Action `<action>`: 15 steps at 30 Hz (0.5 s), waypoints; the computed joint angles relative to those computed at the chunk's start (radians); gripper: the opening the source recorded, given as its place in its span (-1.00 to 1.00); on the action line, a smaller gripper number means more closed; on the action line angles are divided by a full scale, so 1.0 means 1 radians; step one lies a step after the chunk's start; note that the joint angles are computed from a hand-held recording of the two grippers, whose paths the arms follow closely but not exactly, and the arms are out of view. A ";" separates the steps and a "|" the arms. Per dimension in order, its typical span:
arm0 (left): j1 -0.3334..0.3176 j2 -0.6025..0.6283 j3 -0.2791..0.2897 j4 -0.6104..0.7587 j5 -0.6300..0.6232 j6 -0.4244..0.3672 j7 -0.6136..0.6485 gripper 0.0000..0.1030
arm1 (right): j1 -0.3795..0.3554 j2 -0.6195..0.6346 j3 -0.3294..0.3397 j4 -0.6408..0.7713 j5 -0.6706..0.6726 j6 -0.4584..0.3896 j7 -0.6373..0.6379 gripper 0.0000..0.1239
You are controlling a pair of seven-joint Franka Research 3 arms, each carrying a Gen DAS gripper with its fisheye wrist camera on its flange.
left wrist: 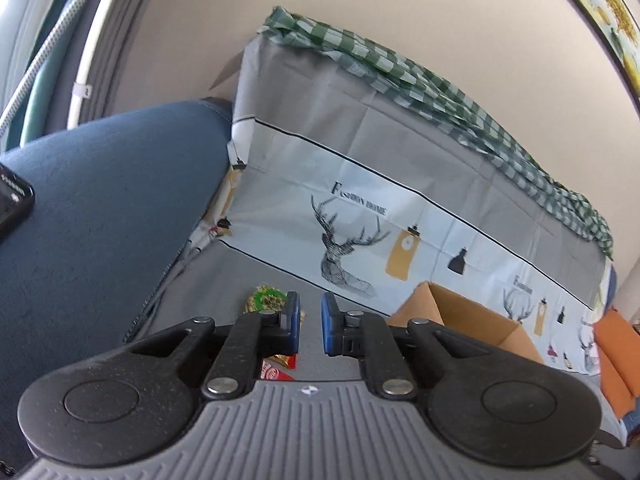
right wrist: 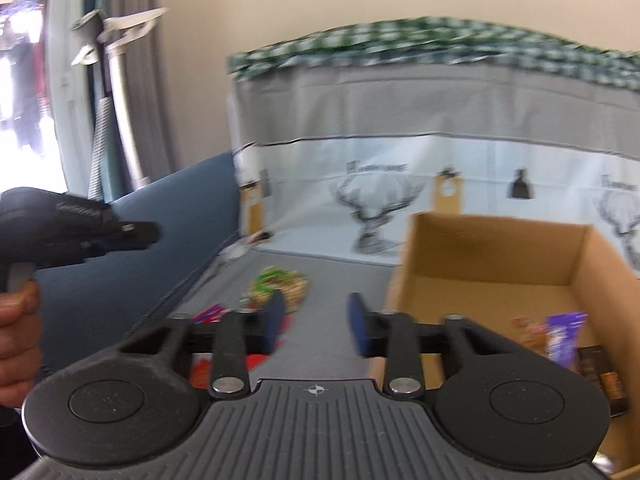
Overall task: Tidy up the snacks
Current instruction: 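Move both open tools back to the remaining red snacks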
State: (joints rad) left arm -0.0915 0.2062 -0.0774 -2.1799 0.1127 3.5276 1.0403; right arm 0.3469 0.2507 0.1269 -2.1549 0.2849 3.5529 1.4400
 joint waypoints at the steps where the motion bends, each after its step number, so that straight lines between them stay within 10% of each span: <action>1: 0.018 0.007 -0.011 -0.002 0.030 0.007 -0.010 -0.78 | -0.032 0.008 0.032 0.006 -0.051 -0.010 0.035 -0.61; 15: 0.065 0.119 -0.003 0.051 0.080 0.020 -0.065 -0.78 | -0.134 0.186 0.183 0.166 -0.297 -0.145 0.127 -0.63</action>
State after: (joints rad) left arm -0.0262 0.3248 -0.0806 -2.1292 0.1930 3.5478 0.9750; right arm 0.2130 0.4372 0.3094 -1.9894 -0.0120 3.4078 1.5666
